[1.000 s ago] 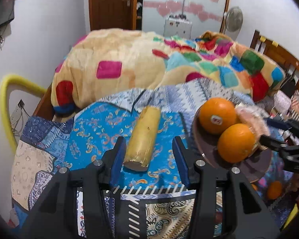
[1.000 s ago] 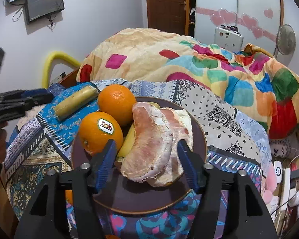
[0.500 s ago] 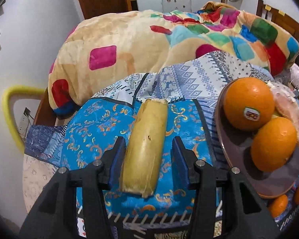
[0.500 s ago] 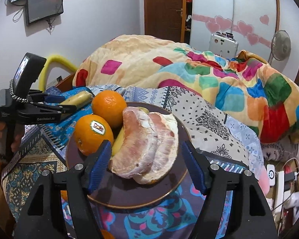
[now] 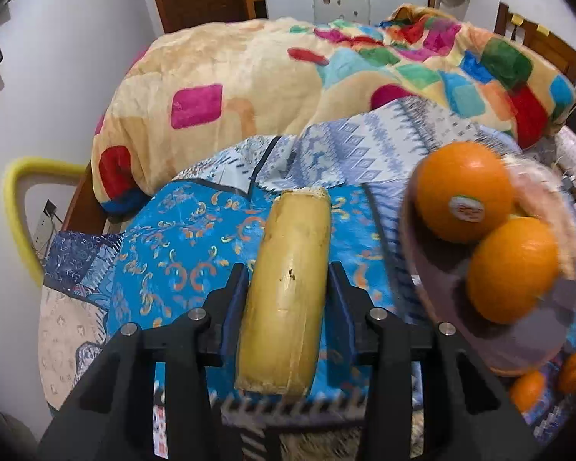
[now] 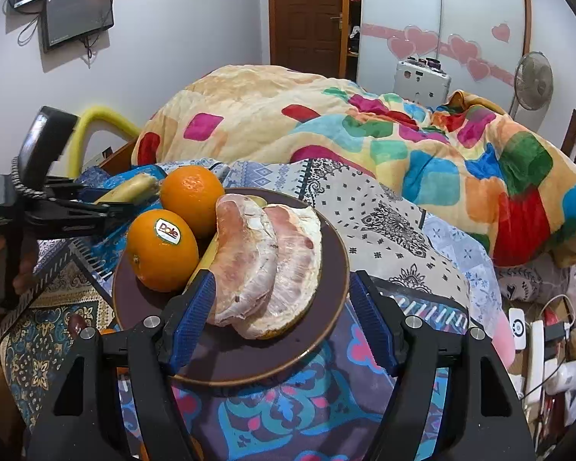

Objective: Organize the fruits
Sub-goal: 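Lay the banana on the plate with the left tool while the right tool places the pomelo segment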

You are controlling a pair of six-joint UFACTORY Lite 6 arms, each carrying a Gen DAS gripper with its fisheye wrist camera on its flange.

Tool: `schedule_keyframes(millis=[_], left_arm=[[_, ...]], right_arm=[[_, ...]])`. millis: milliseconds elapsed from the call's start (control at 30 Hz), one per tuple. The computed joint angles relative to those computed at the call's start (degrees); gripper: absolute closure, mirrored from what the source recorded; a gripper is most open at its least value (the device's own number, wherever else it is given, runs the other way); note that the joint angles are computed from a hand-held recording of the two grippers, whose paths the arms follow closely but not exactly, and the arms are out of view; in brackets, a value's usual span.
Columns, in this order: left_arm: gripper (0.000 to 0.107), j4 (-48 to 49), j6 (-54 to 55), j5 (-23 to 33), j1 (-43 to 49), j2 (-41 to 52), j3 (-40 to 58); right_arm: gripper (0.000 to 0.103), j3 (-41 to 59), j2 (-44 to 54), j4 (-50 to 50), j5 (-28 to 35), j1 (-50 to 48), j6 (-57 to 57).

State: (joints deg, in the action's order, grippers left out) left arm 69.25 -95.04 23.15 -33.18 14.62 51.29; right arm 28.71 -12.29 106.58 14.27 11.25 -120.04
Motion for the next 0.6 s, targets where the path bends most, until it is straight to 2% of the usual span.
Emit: schedule_keyframes(millis=[167,267,433,600], left_arm=[[0.066,-5.44,2.35,3.65,-6.06,-9.51,-2.6],[0.066,-8.64,4.22,6.81,-10.65,-11.78,-0.84],[0.066,-10.43,5.1,9.7,-16.45,-8.97,5.76],[0.067,-13.9,8.62,7.86,-17.87,-0.97,15.39]], right_arm=[[0.034,-1.79,-4.14,-7.13,0.68,-1.17,6.87],[0.034,-2.63,-6.49,-10.37,0.97,-1.8,10.14],[0.034,-3.3,-9.76,-16.1,3.32,-4.48,15.27],[0.034,-2.84,-10.6,-17.9,6.29,-7.64,16.46]])
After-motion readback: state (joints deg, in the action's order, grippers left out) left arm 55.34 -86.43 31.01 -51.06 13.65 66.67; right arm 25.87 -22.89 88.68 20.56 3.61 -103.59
